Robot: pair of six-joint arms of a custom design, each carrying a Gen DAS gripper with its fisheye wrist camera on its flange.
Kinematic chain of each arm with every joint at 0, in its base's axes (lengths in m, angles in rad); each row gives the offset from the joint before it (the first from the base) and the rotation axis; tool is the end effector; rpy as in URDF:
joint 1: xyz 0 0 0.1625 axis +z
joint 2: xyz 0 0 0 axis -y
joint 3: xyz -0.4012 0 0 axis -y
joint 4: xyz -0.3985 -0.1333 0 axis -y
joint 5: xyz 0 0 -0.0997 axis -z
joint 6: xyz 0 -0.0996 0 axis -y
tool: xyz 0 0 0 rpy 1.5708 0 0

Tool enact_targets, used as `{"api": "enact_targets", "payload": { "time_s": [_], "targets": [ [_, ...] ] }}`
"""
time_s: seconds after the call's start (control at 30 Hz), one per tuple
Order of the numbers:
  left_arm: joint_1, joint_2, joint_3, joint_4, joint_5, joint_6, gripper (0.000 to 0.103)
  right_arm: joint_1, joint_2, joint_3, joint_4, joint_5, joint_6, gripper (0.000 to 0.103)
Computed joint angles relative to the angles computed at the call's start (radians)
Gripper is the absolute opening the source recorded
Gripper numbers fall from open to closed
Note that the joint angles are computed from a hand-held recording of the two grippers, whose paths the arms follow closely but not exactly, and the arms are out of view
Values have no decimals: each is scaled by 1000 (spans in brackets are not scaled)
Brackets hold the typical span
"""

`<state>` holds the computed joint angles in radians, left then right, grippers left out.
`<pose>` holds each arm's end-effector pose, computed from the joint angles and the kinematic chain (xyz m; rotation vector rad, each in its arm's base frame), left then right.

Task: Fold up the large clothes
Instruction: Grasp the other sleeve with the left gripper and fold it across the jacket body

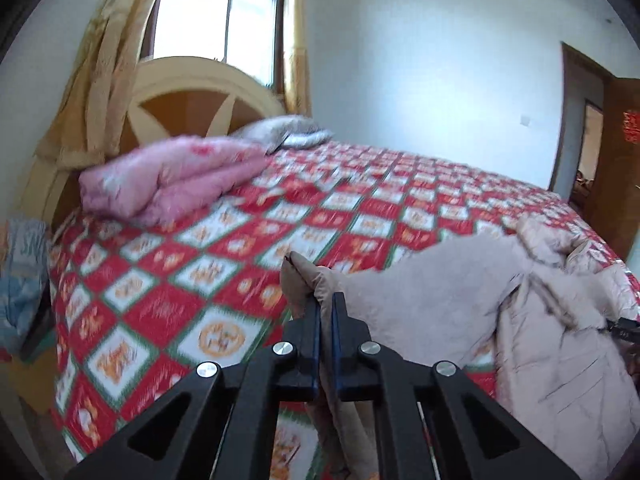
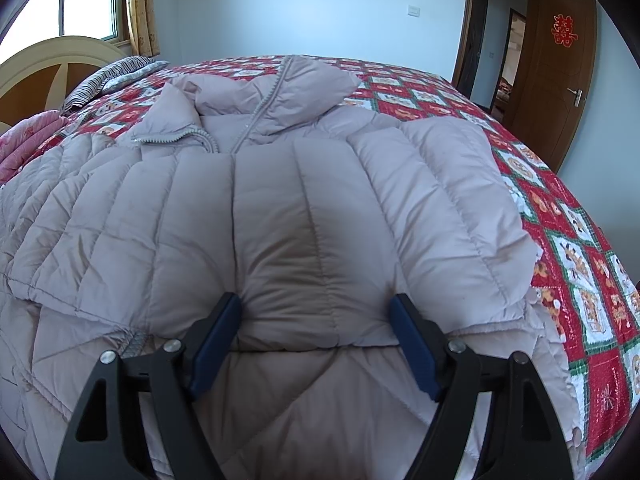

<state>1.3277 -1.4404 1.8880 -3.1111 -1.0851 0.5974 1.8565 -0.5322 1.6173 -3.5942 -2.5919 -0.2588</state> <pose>0.0456 -0.5630 0.4358 0.5980 2.1548 -1.2271 0.2247 -0.5934 0.0633 -0.0088 -2.0179 0.9985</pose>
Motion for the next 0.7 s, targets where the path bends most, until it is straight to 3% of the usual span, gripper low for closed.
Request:
{"api": "enact_targets", "payload": {
  "time_s": [0.13, 0.4, 0.57, 0.7],
  "targets": [
    [-88, 5, -26, 43, -41, 17, 3, 16, -30, 20, 69, -15, 49, 80],
    [-259, 96, -44, 111, -162, 36, 3, 55, -61, 99, -10, -3, -9, 84],
    [-312, 209, -31, 122, -236, 14, 3, 21, -103, 182, -29, 29, 92, 84],
    [-351, 309, -25, 121, -280, -8, 3, 3, -118, 219, -74, 72, 126, 85]
  ]
}}
